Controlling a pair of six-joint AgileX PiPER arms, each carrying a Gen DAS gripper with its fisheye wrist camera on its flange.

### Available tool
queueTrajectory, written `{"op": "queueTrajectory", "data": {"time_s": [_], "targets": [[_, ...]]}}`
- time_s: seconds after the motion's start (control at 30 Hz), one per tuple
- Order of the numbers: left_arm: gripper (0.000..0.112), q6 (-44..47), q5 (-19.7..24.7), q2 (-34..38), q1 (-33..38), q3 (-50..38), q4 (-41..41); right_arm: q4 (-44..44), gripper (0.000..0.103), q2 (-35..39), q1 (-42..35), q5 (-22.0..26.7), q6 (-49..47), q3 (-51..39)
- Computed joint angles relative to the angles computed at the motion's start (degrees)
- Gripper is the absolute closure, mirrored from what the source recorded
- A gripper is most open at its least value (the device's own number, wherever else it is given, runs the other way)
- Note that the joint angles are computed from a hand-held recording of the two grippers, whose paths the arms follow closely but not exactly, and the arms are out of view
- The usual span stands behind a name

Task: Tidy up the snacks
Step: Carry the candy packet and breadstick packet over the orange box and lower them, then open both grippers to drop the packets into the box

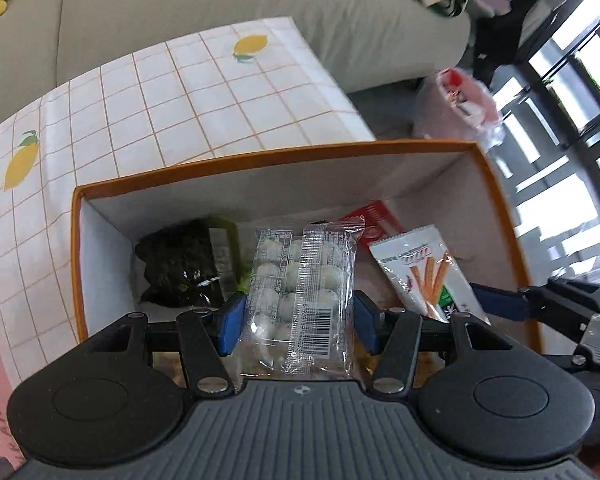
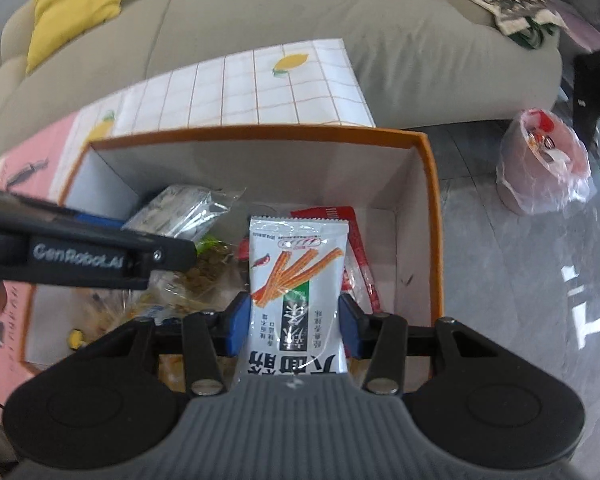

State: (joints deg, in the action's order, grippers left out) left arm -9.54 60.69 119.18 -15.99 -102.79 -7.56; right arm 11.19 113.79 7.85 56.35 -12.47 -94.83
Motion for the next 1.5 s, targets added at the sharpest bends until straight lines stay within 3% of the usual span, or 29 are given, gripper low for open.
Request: {"op": "queueTrajectory", "data": {"time_s": [0.37, 0.63, 0.73, 0.8, 0.87, 1.17, 1.37, 1.5], "targets": [[0.047, 0.79, 1.73, 3.42, -0.43, -1.15, 2.19, -1.14, 0.057, 5.13, 1.15, 0.7, -0.86, -2.63], [0.039, 1.73, 4.4, 4.13, -0.68, -3.14, 2.68, -3.99, 0.053, 5.78, 2.28, 2.32, 1.77, -3.34], [0.033, 2.88, 3.4, 2.5, 0.16, -1.48, 1.22, -4.43, 0.049, 5.52, 2.53, 3.24, 2.08, -3.81], [0.029, 4.08, 2.33, 0.77, 0.62, -0.03, 0.24, -5.37, 0.035, 4.75, 2.94, 3.57, 2.91, -3.63], [0.028, 4.86, 2.17, -0.86, 0.82, 0.69, 0.1, -6.09, 0.033, 3.99, 3.22, 4.08, 3.25, -3.73], [0.028, 11.27, 0.15, -14.17, 3.57, 7.03, -0.9, -5.8, 0.019, -2.59, 4.39, 10.48, 7.69, -6.58], [0.028, 16.3, -4.36, -28.63, 5.59, 14.81, -0.2, -3.56, 0.016, -13.69, 6.07, 7.63, 11.76, -1.07], [0.028, 19.02, -6.28, -39.35, 7.72, 20.39, -0.84, -9.55, 0.012, -24.31, 11.43, 2.04, 17.77, 6.56]]}}
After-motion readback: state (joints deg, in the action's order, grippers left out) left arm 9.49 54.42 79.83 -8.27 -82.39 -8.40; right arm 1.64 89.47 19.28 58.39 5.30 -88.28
